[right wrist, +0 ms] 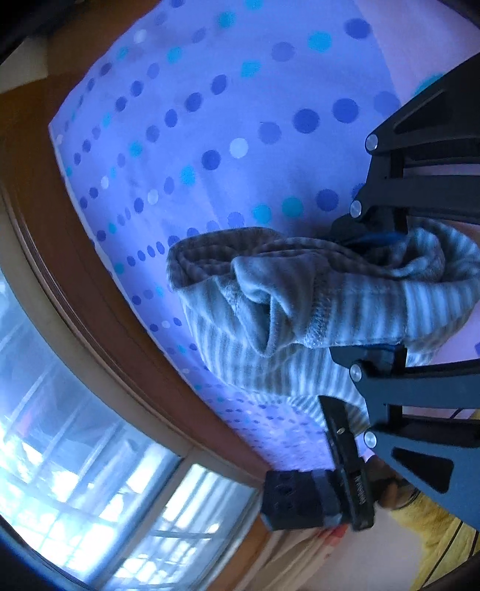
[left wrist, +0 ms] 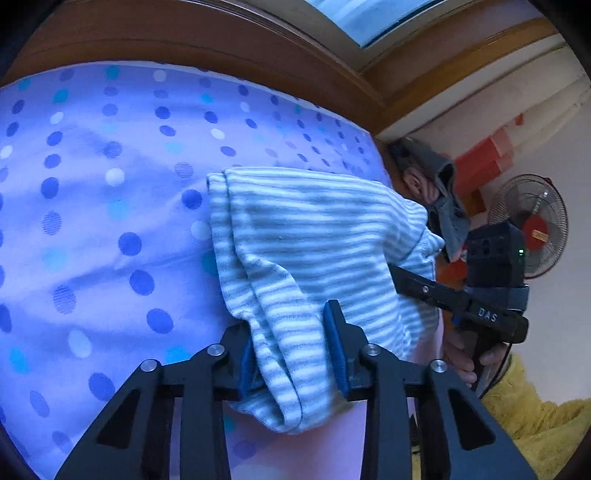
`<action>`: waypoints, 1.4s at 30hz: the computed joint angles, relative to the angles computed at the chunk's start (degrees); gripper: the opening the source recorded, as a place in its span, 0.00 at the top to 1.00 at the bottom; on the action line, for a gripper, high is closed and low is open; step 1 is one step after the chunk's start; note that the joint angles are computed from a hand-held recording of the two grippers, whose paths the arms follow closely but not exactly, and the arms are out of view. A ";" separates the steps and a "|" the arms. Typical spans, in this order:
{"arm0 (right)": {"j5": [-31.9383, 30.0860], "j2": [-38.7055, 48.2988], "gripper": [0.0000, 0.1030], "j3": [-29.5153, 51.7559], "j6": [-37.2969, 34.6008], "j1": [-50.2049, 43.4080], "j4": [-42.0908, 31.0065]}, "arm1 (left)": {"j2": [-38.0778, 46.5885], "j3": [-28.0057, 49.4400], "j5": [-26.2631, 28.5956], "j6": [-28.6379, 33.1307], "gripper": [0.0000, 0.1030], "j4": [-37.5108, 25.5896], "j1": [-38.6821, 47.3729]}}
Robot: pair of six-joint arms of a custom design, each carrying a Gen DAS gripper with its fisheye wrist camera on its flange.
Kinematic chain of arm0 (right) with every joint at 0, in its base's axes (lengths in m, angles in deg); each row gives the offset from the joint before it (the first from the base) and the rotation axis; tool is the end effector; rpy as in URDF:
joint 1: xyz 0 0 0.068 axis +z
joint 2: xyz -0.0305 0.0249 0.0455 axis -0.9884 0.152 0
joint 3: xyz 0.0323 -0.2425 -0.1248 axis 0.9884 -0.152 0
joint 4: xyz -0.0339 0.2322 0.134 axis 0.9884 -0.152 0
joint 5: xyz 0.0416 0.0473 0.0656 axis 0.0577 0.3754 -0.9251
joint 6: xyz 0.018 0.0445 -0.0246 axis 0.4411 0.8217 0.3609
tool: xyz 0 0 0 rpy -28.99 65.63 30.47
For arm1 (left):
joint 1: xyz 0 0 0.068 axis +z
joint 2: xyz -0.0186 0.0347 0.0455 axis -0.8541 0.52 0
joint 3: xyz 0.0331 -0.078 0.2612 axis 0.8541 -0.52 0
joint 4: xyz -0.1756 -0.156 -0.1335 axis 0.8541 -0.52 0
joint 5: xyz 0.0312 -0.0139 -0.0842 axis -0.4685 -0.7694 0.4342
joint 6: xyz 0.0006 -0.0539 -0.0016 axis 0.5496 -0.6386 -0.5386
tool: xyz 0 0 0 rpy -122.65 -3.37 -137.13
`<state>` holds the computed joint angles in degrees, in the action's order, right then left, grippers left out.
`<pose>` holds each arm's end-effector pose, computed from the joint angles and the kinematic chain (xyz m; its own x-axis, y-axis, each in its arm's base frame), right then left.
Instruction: Fold clothes
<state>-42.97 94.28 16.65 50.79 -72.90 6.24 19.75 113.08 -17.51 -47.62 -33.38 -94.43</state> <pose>0.1578 0.0384 0.0862 -0.8488 0.3495 -0.3967 0.0404 0.7910 0.6105 0.2036 -0.1722 0.0745 -0.8887 0.2884 -0.3563 0.4575 0.6065 -0.6503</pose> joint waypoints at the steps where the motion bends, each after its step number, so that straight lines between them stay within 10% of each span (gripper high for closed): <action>1: 0.55 -0.47 0.67 -1.05 2.37 0.67 1.97 | -0.11 0.25 0.93 1.53 0.73 -0.72 0.43; 12: 25.28 -28.52 0.71 -0.92 22.04 23.59 -16.36 | -15.38 -2.29 6.93 14.06 0.81 -14.61 7.59; 21: 28.79 -8.43 0.71 6.75 21.85 36.58 -0.23 | -42.09 -9.99 7.01 19.82 0.82 -33.80 23.43; 25: 26.65 4.55 0.71 12.26 19.40 40.21 10.55 | -51.16 -8.86 10.85 33.61 0.82 -51.33 41.20; 32: 23.02 26.84 0.71 29.69 17.51 45.68 16.99 | -35.33 0.98 15.45 71.92 0.85 -72.77 76.71; 42: 24.43 56.76 0.71 66.81 20.17 54.03 11.70 | 0.62 30.62 12.18 96.61 0.85 -83.95 98.08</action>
